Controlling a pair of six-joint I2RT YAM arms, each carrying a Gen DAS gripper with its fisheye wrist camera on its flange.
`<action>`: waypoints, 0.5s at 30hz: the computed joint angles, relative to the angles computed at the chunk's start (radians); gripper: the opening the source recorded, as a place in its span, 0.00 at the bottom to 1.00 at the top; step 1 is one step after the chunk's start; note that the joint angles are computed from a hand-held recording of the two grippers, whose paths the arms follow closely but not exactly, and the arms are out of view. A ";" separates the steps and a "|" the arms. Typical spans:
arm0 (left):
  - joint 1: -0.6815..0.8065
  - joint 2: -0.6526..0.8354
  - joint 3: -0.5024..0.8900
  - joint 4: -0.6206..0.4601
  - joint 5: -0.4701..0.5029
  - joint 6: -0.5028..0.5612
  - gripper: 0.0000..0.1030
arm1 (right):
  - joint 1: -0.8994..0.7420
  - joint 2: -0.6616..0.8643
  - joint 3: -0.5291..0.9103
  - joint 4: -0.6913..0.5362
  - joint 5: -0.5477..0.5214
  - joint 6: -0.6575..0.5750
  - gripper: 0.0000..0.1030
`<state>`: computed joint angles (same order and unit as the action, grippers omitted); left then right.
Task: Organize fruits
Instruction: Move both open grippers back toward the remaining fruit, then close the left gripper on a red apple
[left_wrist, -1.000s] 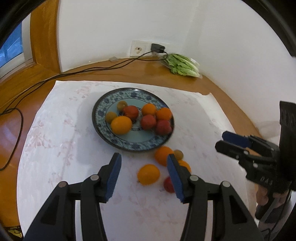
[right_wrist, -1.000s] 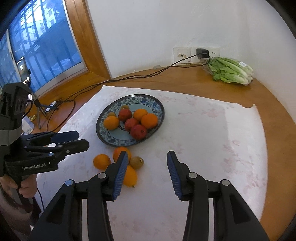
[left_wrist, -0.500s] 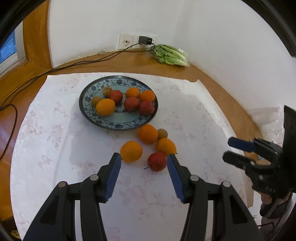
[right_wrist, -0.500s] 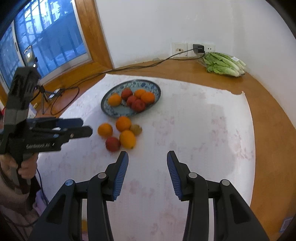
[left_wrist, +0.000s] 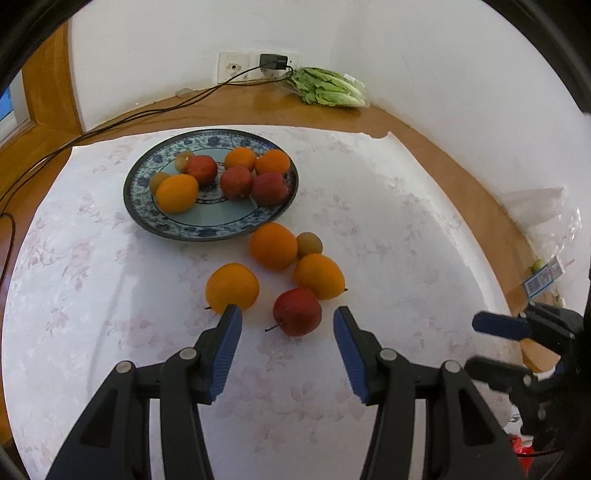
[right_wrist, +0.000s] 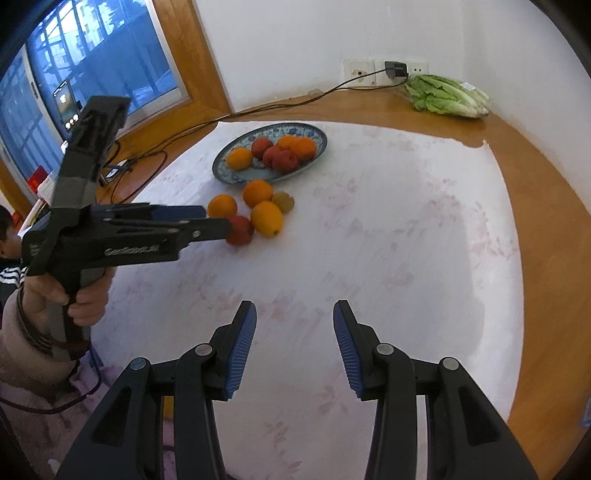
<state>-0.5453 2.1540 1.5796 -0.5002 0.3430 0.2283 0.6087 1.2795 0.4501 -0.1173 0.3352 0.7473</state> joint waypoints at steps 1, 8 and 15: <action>-0.004 0.009 0.006 0.001 -0.006 -0.001 0.53 | 0.002 0.006 -0.004 0.008 -0.004 0.005 0.43; -0.026 0.018 0.004 0.027 -0.022 0.010 0.53 | -0.004 0.040 -0.028 0.052 -0.035 0.039 0.43; -0.043 0.039 0.008 0.021 -0.028 0.009 0.45 | -0.006 0.051 -0.036 0.069 -0.045 0.051 0.43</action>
<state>-0.5884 2.1925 1.5877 -0.4791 0.3151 0.2369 0.6024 1.3303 0.4137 -0.0481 0.2900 0.7980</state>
